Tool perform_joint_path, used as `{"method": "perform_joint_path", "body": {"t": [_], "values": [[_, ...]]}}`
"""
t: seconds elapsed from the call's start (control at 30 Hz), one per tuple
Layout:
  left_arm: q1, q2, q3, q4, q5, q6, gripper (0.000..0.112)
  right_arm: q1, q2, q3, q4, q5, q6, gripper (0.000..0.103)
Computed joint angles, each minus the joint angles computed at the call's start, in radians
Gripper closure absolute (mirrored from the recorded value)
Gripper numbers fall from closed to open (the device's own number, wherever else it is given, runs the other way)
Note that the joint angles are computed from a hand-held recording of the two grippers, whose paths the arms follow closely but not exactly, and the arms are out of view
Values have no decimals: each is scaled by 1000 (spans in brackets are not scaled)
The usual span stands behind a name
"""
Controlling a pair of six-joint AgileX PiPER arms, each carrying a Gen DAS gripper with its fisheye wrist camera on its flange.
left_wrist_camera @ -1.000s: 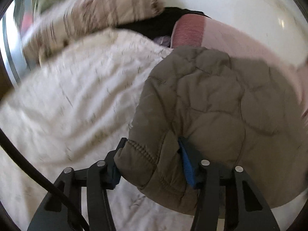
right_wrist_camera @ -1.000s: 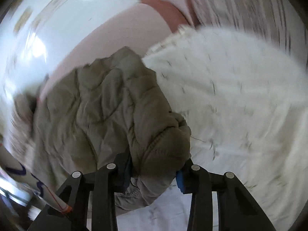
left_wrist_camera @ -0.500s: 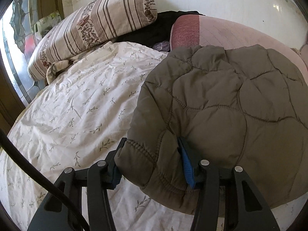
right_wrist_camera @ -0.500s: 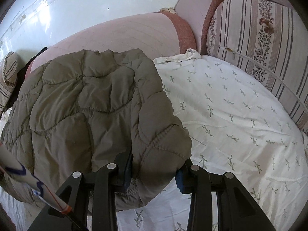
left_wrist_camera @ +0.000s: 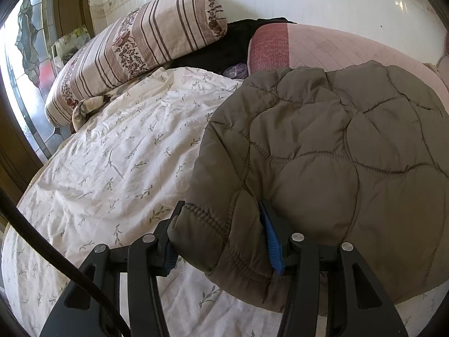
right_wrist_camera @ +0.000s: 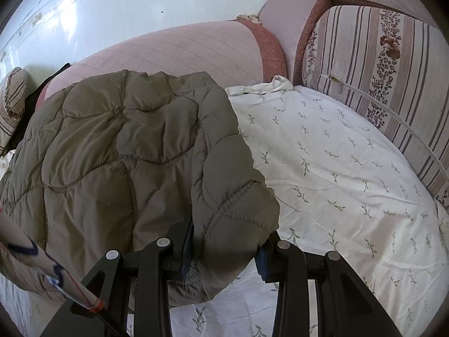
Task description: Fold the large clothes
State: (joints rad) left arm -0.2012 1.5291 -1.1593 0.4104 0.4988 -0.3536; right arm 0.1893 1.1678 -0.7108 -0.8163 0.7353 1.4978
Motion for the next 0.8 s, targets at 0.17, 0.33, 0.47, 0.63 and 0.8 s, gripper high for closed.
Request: {"method": "perform_joint_path", "body": {"t": [0.17, 0.33, 0.47, 0.63, 0.8], "values": [[-8, -4, 8, 31, -2, -29, 63, -1, 0, -1, 0, 1, -6, 65], [-15, -9, 14, 55, -3, -50, 64, 4, 1, -2, -4, 8, -7, 65], [-21, -13, 17, 73, -1, -67, 65, 8, 0, -3, -6, 11, -9, 66], [-23, -18, 18, 74, -1, -68, 67, 31, -6, -13, -24, 39, -6, 70], [-25, -36, 18, 65, 6, -63, 70, 82, -28, -24, -49, 98, 7, 72]]}}
